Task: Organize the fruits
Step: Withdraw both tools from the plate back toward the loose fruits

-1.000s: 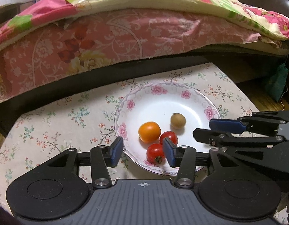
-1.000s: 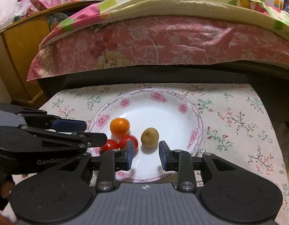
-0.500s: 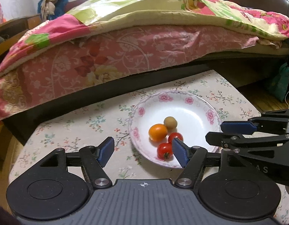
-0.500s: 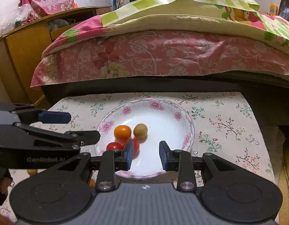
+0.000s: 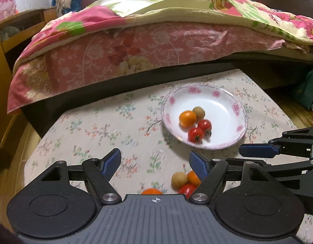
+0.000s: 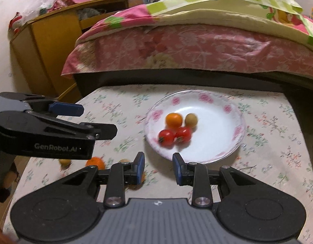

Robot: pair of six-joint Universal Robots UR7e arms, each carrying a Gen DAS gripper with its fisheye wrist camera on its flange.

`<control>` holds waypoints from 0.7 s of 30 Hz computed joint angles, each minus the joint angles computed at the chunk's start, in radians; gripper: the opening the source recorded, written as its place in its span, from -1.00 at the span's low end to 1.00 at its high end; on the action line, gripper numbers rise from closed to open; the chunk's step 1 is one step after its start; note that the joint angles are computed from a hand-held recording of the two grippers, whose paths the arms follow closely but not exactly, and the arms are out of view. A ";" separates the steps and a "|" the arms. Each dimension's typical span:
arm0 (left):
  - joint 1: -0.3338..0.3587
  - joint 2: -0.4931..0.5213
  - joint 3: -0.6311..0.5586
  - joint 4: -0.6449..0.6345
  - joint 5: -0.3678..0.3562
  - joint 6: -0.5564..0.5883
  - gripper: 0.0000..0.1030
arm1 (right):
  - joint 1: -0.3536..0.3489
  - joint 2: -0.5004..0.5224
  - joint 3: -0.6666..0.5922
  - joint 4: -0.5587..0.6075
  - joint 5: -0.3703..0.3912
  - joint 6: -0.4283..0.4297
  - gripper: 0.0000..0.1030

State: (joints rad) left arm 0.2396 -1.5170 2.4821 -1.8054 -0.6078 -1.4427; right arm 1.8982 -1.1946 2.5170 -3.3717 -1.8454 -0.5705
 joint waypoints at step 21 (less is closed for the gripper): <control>-0.062 -0.023 0.108 -0.072 -0.178 0.012 0.55 | 0.002 0.008 0.027 0.060 -0.002 0.030 -0.41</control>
State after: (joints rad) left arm 0.1775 -1.5398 2.5901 -1.8778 -0.7857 -1.4306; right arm 1.9000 -1.1865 2.5442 -3.3118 -1.8472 -0.5400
